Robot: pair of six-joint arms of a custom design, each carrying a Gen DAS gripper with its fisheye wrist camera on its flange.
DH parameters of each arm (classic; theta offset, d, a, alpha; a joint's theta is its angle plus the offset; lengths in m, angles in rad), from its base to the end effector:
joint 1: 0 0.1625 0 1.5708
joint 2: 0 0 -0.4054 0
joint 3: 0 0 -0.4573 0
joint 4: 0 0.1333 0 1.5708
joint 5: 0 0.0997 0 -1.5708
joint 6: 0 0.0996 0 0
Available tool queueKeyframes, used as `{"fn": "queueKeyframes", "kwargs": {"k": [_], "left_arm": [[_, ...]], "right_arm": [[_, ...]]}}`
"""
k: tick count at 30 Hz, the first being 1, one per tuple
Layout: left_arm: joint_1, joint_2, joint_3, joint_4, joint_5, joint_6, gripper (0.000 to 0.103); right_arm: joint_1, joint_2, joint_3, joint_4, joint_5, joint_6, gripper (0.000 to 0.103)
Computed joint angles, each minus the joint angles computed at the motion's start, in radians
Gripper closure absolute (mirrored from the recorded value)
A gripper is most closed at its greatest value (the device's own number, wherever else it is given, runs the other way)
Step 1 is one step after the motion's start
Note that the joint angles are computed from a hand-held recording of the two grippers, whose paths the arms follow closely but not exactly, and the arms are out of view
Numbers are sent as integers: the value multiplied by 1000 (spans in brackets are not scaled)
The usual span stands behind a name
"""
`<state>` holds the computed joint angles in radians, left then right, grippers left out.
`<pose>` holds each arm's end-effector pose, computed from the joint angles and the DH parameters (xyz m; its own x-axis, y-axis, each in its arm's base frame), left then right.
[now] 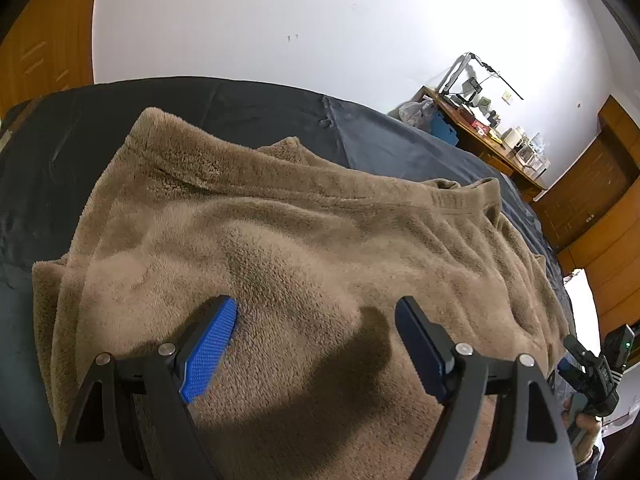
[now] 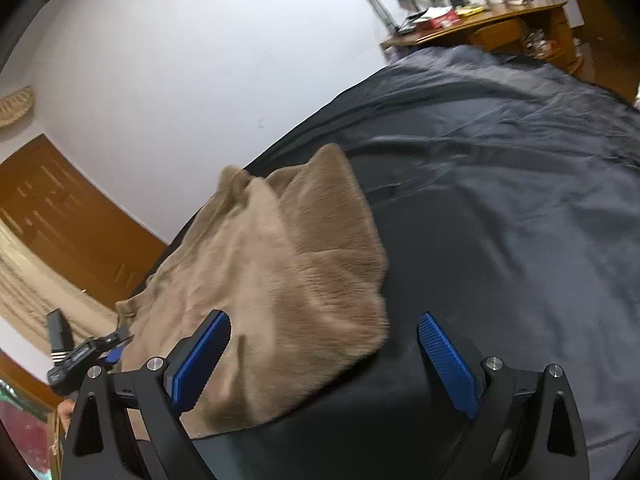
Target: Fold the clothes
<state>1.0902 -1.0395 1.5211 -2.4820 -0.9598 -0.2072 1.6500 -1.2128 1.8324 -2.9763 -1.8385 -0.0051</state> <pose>-0.1711 -0.7400 0.2676 -0.9053 -0.0026 -0.4247 0.2392 0.8232 -0.5149 0.1583 -0.6423 0.2793 -0.9759 0.1067 0.1906 -0.0609 0.7051 -0.7065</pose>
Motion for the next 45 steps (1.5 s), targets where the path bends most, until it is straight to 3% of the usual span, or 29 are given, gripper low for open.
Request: {"fn": "queueKeyframes", "kwargs": {"k": [11,19,24,25,28,29,36,45], "left_arm": [[-10,16,20,-29,48,83,5],[-16,20,25,-35,67,109,3],[-15,20,25,-36,66,110,3],[-15,20,25,-36,66,110,3],[-15,20,24,-36,67,113,2],[-15,21,24,-37,67,115,1],[-19,26,27,-46,80,127,1],[-18,26,28,-50,82,132,1]], "right_arm": [[1,102,-103,17,43,2,5],[-21,120,-130,12,122,-22,3],[2,133,-132,5,49,-88,4],[14,140,-135,0,5,-88,11],[46,164,-150,-10,-138,-102,47],[45,162,-148,-10,-140,-108,50],[58,162,-145,-14,-161,-120,56],[1,135,-124,-3,16,-71,55]]}}
